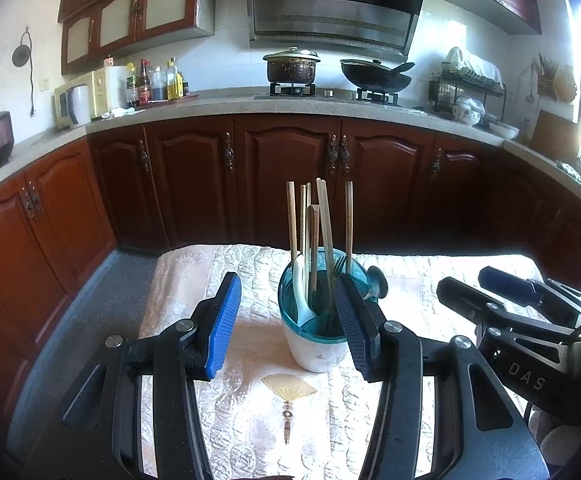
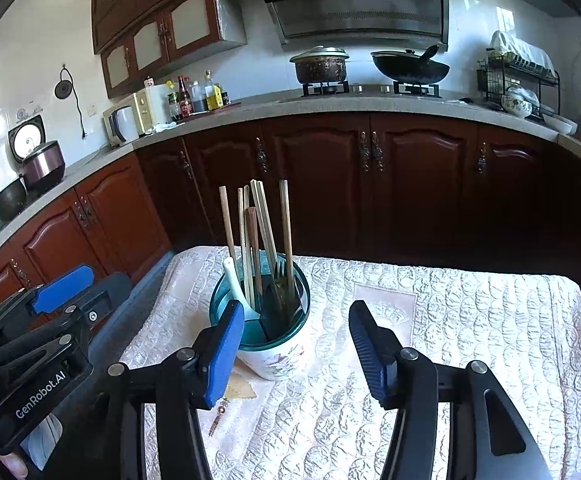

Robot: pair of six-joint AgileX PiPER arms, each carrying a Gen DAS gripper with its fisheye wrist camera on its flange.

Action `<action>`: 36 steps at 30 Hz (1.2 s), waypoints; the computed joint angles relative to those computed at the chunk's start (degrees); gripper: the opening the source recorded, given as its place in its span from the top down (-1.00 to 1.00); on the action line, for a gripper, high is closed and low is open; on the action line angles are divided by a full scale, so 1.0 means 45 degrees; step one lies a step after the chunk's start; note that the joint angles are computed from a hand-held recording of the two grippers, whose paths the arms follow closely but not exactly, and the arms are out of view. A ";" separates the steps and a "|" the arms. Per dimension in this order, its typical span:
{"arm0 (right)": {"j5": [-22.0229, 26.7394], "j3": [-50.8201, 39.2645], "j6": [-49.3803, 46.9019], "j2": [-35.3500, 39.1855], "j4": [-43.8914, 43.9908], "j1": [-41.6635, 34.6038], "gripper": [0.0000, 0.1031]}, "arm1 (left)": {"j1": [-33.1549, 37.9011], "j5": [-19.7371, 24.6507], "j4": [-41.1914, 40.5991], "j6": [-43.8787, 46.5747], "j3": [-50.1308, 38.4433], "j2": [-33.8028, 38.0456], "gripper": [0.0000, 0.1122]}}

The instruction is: Organize utensils

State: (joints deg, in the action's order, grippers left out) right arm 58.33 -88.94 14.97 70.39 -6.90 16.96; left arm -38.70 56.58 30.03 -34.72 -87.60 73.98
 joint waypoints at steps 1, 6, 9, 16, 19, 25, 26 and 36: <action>0.0001 0.0002 -0.0015 0.0022 0.0000 0.0003 -0.02 | 0.0009 0.0023 -0.0010 0.0006 -0.0008 0.0004 0.13; 0.0094 -0.0080 0.0003 0.0162 -0.0053 0.0134 -0.02 | 0.0012 0.0138 -0.0038 -0.0032 -0.0132 0.0115 0.13; 0.0112 -0.0090 0.0009 0.0215 -0.0076 0.0160 -0.02 | 0.0069 0.0124 -0.0118 -0.0018 -0.0114 0.0144 0.13; 0.0167 -0.0102 0.0000 0.0278 -0.0060 0.0120 -0.03 | 0.0213 0.0107 -0.0369 0.0126 -0.0167 0.0212 0.13; 0.0202 -0.0091 -0.0071 0.0300 -0.0003 0.0103 -0.03 | 0.0211 0.0114 -0.0375 0.0138 -0.0181 0.0225 0.13; 0.0277 -0.0105 -0.0167 0.0341 0.0046 0.0032 -0.03 | 0.0275 0.0062 -0.0467 0.0217 -0.0167 0.0246 0.13; 0.0293 -0.0106 -0.0216 0.0358 0.0097 -0.0021 -0.03 | 0.0279 0.0067 -0.0475 0.0207 -0.0172 0.0263 0.13; 0.0249 0.0087 -0.0469 0.0354 0.0413 -0.0305 -0.03 | 0.0306 -0.0127 -0.0572 0.0197 0.0052 0.0335 0.13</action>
State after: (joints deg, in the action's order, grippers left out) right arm 59.45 -88.54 12.87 71.98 -5.04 15.59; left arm -37.32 56.01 27.46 -33.83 -87.36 75.48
